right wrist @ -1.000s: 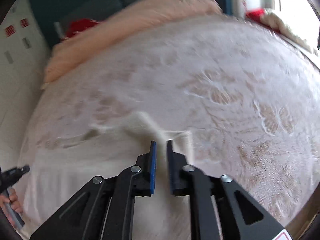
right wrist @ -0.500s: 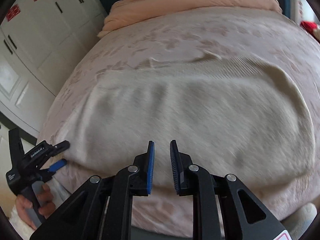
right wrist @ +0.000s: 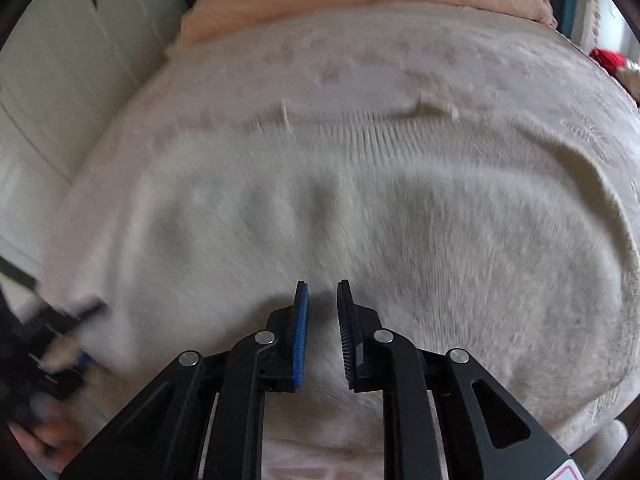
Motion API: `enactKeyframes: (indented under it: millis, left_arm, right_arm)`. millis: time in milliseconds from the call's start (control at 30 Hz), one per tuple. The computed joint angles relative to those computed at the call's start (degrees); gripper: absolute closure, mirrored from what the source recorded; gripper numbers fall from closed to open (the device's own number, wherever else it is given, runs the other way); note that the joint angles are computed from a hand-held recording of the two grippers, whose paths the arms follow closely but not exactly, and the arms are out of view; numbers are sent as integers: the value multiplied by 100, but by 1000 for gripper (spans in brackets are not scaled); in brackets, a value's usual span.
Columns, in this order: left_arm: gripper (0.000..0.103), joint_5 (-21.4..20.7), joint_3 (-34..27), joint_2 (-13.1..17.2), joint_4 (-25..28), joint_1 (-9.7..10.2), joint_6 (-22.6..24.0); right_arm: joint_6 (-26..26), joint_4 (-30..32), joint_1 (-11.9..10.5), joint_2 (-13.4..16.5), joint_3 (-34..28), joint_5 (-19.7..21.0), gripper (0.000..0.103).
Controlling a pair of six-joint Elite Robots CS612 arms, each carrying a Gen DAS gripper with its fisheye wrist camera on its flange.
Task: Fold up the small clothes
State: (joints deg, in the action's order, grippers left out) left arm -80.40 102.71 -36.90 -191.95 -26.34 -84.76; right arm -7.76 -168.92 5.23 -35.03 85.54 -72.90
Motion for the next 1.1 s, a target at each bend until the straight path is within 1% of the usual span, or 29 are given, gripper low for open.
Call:
enactKeyframes:
  millis: [33, 67, 100, 133, 167, 200, 233, 267, 333, 367, 400, 467, 500, 533, 567, 600, 633, 667, 733, 767, 833, 867, 900, 933, 967, 1000, 1033, 1067, 1100]
  left_arm:
    - [53, -38, -2, 3, -14, 10, 81]
    - [57, -70, -2, 6, -27, 18, 117]
    - [63, -106, -8, 7, -32, 27, 144]
    - [68, -159, -13, 15, -77, 40, 144]
    - [76, -223, -7, 21, -165, 50, 140]
    - [80, -255, -12, 14, -223, 58, 126]
    - [81, -212, -7, -17, -232, 53, 151]
    - [83, -105, 8, -70, -253, 27, 265]
    - [84, 307, 5, -263, -206, -101, 831]
    - [85, 430, -28, -321, -172, -145, 1044]
    - [85, 588, -93, -412, -127, -222, 1396]
    - [86, 747, -223, -527, -63, -347, 1912]
    - [86, 807, -354, -574, -25, -427, 2299]
    - [86, 828, -454, -598, 8, -486, 2580]
    - [86, 821, -571, -608, 55, -542, 2860]
    - [86, 743, -749, -586, 111, -599, 3165]
    - [86, 630, -918, -542, 183, -645, 3375]
    - [86, 518, -1114, -472, 305, -678, 3555]
    - [86, 300, -1595, -240, 669, -778, 3936]
    - [86, 169, -1827, -96, 879, -820, 4060]
    - [85, -1, -2150, 120, 1327, -884, 4150]
    - [83, -54, -2338, 250, 1696, -931, 4217]
    - [79, 6, -2394, 295, 1903, -968, 4223]
    - [79, 75, -2402, 324, 2058, -1014, 4185]
    - [72, 133, -2340, 315, 2092, -1049, 4137]
    - [59, 247, -2167, 259, 1964, -1093, 4124]
    - [51, 337, -2036, 208, 1862, -1117, 4159]
    - [39, 465, -1917, 155, 1773, -1151, 4231]
    - [27, 691, -1694, 48, 1712, -1202, 4350]
  right_arm:
    - [33, -44, -7, -8, -14, 33, 88]
    - [28, 11, 7, 17, -74, -17, 88]
    - [-38, 246, 24, 57, -179, -91, 88]
    - [-100, 590, 59, 175, -339, -250, 89]
    - [-175, 693, 62, 309, -432, -289, 93]
    - [-250, 557, 49, 328, -414, -257, 93]
    - [-353, 321, 65, 346, -356, -308, 93]
    - [-399, 234, 76, 343, -327, -344, 93]
    - [-427, 164, 101, 340, -302, -416, 93]
    - [-453, 140, 98, 343, -295, -395, 93]
    - [-469, 114, 82, 346, -287, -333, 93]
    - [-337, 128, -25, 332, -277, 56, 93]
    - [-249, 182, -77, 291, -257, 204, 93]
    - [-11, 164, -180, 211, -176, 476, 92]
    - [105, 66, -241, 170, -116, 609, 91]
    - [297, -213, -370, 77, 52, 813, 91]
    - [373, -347, -454, 20, 141, 925, 91]
    - [484, -528, -554, -38, 250, 1025, 88]
    - [628, -777, -780, -162, 477, 1160, 83]
    - [670, -843, -883, -205, 560, 1182, 83]
    - [786, -973, -1050, -298, 727, 1040, 80]
    - [802, -973, -1126, -330, 776, 1013, 77]
    - [865, -1008, -1184, -356, 828, 972, 73]
    - [934, -1081, -1249, -386, 892, 919, 60]
    - [951, -1098, -1286, -403, 922, 921, 50]
    - [970, -1132, -1319, -420, 954, 952, 48]
    - [961, -1138, -1350, -434, 973, 1049, 47]
    - [952, -1108, -1365, -418, 936, 1148, 44]
    - [929, -1031, -1370, -420, 926, 1277, 42]
